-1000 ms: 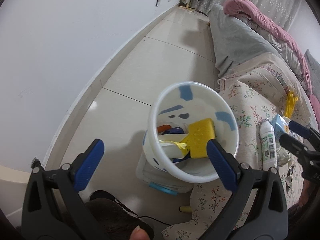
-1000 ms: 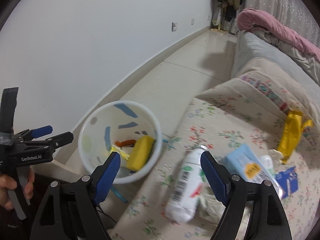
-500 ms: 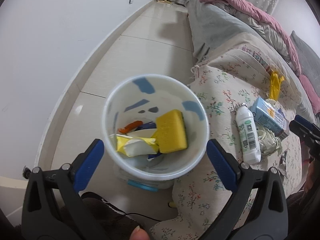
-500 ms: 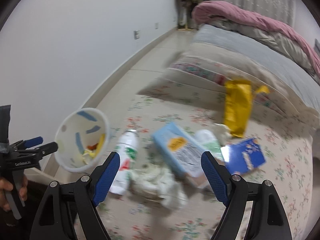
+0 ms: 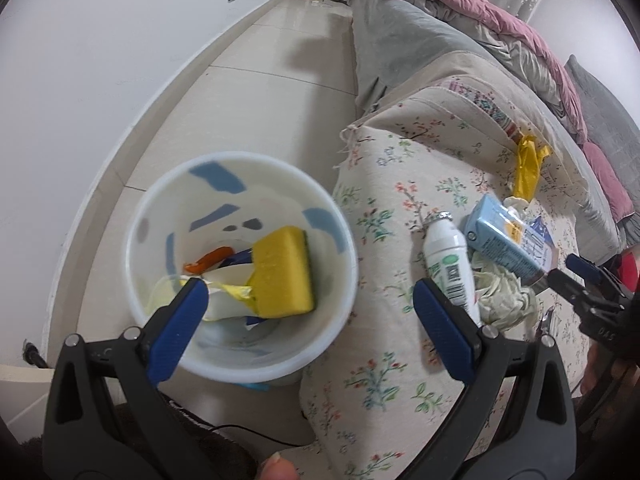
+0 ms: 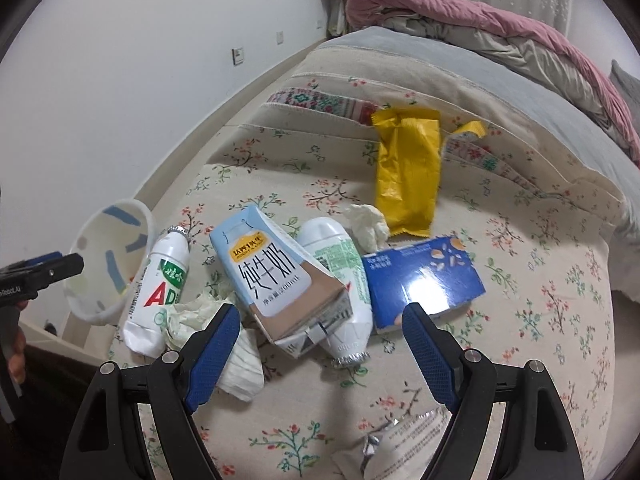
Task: Collect trash
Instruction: 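Move the right gripper to the white milk carton on the bed, then grasp the white milk carton with the right gripper and lift it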
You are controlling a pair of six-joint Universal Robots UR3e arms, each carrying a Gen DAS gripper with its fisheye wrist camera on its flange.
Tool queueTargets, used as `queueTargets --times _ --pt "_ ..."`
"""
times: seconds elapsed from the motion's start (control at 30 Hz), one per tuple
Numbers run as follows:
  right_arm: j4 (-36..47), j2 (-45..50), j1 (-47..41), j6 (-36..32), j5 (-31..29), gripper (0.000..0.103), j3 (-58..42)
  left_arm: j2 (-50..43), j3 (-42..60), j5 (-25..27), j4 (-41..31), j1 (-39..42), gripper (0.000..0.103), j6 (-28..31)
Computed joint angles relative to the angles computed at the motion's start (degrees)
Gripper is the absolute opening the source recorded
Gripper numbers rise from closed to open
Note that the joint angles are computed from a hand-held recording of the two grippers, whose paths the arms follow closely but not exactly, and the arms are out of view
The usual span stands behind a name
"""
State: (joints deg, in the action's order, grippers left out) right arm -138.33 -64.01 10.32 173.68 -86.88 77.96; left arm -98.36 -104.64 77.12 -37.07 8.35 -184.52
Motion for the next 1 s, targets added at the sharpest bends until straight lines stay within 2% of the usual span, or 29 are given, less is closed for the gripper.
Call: queueTargets --times 0.4,0.5,0.53,0.73,1.0 --pt "2.3 9.1 2.3 -4.2 -0.1 0.084 -10.5 -3.2 1.6 1.1 -0.2 -0.7 0.102 -0.4" --pt "2.3 10.7 2.3 -3.9 0.1 0.08 -12.0 -3.0 1.3 1.0 -0.2 -0.6 0.102 -0.2" --pt "1.9 10.8 2.1 -4.1 0.9 0.075 -11.9 -2.9 1.3 1.0 -0.2 -0.6 0.102 -0.2" --pt "-1.9 8.1 1.6 -5.5 2.1 0.068 -6.8 -2.6 1.3 1.2 0.1 -1.1 0.102 -0.7" --pt "-8.5 -1.2 -2.2 -5.0 5.9 0.06 4.6 -3.2 3.3 1.1 0.3 -3.9 0.102 -1.3"
